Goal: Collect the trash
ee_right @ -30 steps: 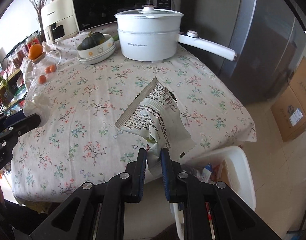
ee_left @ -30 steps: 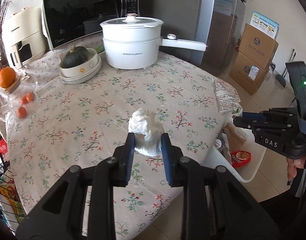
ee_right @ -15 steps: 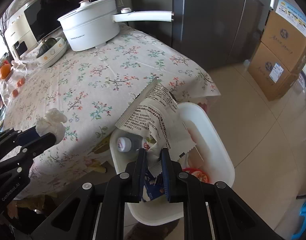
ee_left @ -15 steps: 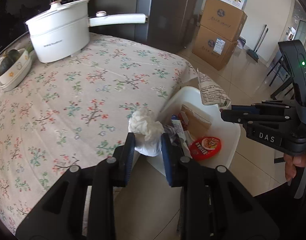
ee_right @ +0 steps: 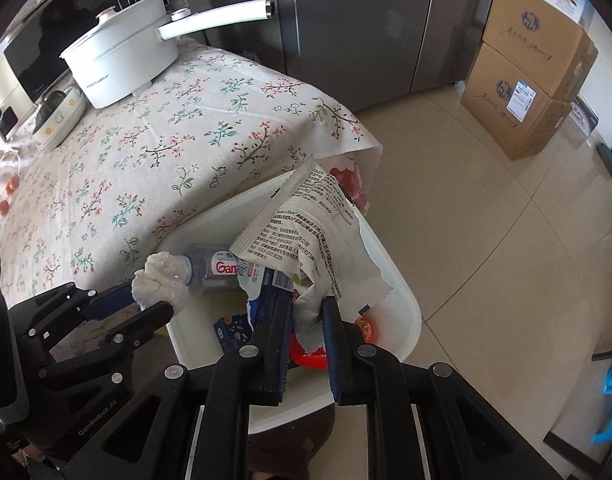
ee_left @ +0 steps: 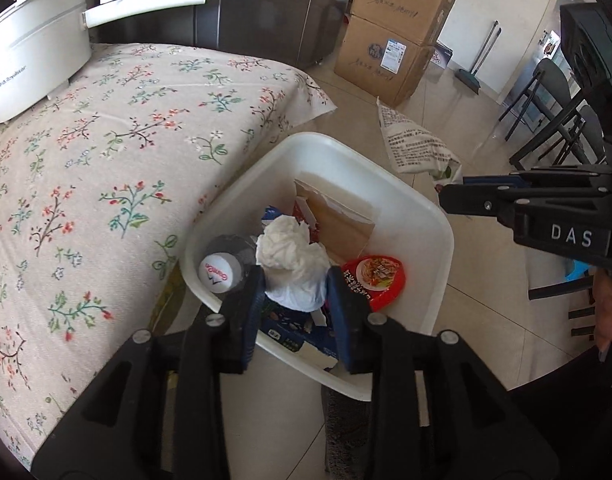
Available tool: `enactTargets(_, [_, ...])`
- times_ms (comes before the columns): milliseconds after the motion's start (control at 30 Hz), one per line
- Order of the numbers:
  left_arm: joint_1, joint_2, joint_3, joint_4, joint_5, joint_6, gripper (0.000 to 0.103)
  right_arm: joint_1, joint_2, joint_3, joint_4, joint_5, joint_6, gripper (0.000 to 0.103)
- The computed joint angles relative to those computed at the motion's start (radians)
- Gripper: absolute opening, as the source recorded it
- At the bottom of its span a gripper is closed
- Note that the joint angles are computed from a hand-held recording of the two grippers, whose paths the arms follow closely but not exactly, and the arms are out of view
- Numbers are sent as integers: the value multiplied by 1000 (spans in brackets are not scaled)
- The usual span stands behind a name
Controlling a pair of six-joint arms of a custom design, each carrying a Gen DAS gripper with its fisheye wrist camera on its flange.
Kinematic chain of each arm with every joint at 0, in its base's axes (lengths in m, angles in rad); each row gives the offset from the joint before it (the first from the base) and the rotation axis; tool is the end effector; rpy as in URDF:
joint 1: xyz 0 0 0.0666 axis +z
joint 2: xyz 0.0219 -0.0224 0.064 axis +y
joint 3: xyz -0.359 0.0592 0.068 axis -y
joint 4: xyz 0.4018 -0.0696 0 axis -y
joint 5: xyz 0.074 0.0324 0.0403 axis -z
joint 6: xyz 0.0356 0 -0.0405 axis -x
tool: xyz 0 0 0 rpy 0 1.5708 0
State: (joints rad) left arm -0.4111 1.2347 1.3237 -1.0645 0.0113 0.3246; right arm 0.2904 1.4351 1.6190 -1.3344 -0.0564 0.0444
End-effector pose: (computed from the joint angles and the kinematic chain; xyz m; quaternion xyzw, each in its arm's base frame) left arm 0.3931 -0.1723 0.4368 0.0430 0.9550 -0.1105 0.2717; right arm 0.4597 0.1391 0.4689 -0.1687 0.9630 0.0530 0.2036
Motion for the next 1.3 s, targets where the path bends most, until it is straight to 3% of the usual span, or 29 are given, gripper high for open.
enactTargets(33, [-1,3,3,-4,-6,5,56,-3,0,-1,-2,0,-1,16])
enactTargets(133, [-3,-8,7,-3,-37,11,73,-8,1,-2,-7,1,-1,16])
enactTargets(667, [56,-148,-20,-131,-150,54,92,23,22,-3,-39,6,-22,17])
enactTargets(933, [83,-243,-54,-188,-192,116,99,43,24,-9,-45,11,-39,18])
enactTargets(1000, [91,-265,-64,-195,-199,125,99,52,25,-7,-51,24,-46,33])
enactTargets(1033, [95,-277,-68,-197,-204,127,100,57,24,-6,-51,35,-53,57])
enactTargets(1067, [100,-289,-72,-199,-209,129,100,62,18,-10,-44,44,-61,71])
enactTargets(1300, [143,-360,-88,-244,-228,160,101,106,-30,-24,-6,57,-49,77])
